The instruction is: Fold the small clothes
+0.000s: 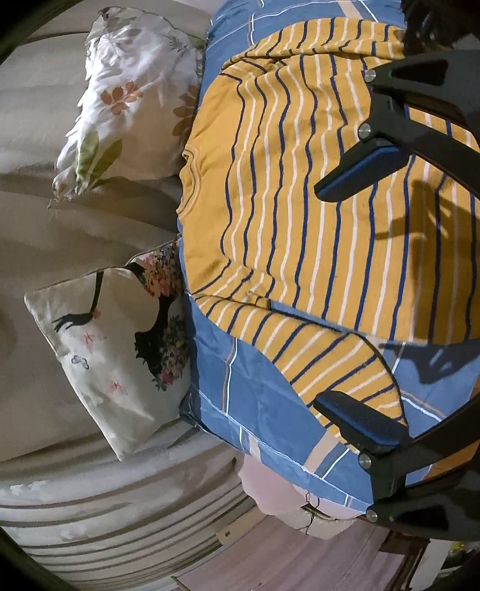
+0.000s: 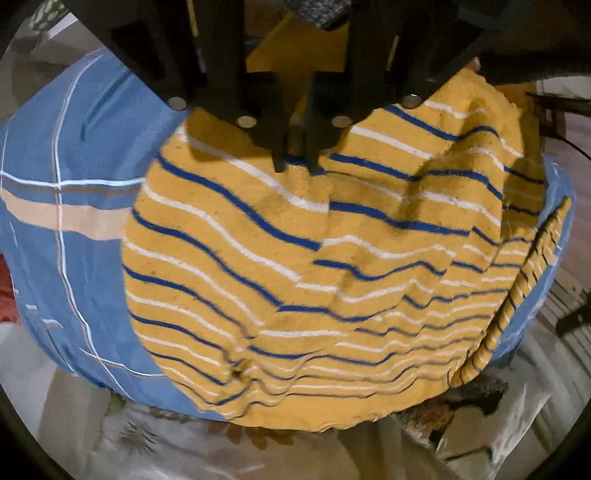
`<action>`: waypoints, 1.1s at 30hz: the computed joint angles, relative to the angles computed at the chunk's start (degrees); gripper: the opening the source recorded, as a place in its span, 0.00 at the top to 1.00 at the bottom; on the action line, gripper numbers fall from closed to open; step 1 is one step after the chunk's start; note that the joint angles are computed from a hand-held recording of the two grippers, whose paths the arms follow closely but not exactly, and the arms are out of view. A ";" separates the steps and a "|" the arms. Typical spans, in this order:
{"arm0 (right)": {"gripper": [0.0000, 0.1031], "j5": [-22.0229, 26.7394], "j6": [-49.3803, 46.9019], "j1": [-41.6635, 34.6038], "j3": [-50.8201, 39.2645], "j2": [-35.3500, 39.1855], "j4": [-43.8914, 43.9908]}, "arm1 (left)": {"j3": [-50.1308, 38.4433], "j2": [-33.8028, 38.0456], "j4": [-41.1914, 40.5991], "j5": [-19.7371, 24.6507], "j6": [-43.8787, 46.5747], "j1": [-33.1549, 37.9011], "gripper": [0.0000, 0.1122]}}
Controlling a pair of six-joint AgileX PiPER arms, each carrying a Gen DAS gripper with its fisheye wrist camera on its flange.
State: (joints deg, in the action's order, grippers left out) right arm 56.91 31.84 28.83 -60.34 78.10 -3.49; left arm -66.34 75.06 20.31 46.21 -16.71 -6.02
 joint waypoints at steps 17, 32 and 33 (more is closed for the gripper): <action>0.92 -5.23 -16.34 -54.21 -11.96 8.62 -6.86 | -2.34 2.67 13.27 7.31 -18.64 -15.88 0.09; 0.55 9.20 -45.64 -81.74 4.24 -1.85 44.94 | -4.66 6.82 13.12 9.23 -22.08 -20.41 0.09; 0.55 8.15 -44.82 -81.16 6.22 -2.50 44.62 | -4.92 7.15 13.13 9.25 -22.15 -20.79 0.09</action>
